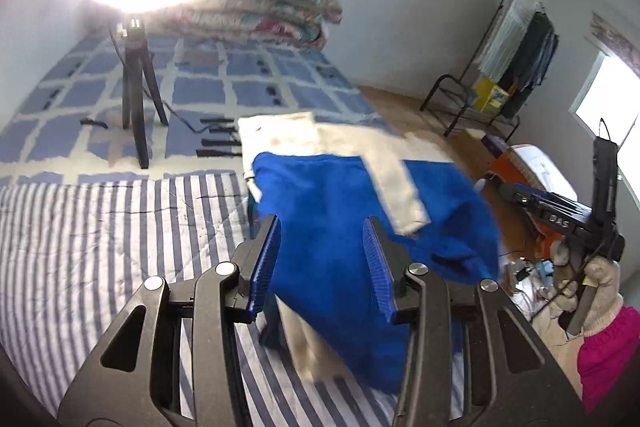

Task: Fold large clothes
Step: 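Carry the folded jacket bundle and set it down on the bed with both grippers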

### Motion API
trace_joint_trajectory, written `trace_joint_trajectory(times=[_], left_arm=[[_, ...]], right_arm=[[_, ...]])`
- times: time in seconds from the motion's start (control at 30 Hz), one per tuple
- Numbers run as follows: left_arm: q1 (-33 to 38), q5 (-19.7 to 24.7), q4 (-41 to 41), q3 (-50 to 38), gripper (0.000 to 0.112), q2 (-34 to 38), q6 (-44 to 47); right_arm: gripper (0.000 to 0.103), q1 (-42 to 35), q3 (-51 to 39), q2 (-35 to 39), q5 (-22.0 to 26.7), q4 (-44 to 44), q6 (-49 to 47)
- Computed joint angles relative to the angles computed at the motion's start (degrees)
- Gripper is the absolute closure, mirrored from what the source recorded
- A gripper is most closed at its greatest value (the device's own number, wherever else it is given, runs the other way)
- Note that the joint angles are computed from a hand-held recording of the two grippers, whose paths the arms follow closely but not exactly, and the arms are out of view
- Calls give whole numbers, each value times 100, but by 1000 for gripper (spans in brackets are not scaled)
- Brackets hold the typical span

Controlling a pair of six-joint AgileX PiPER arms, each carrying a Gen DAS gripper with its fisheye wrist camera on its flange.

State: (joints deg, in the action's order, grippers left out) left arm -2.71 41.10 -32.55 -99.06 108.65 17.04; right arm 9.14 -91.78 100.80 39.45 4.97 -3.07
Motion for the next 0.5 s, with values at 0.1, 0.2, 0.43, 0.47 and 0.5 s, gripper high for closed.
trace_joint_trajectory(times=[0.1,0.2,0.43,0.47,0.5], left_arm=[[-61,3,94,635,70,-933,57],[-134,187,336,1027,70,-1812,-101],[-380,966,1150,1455,68,-3777,-871],[-422,1103,1238,1469,68,-4019,-954],[-488,1254,1360,1478,68,-4281,-1069]], right_arm=[[60,374,269,-794,302,-477,512],[59,660,337,-1458,670,-761,877],[55,1891,301,-2924,1937,-1971,1954],[55,2162,260,-3107,2161,-2161,2119],[55,2606,199,-3328,2471,-2510,2412]])
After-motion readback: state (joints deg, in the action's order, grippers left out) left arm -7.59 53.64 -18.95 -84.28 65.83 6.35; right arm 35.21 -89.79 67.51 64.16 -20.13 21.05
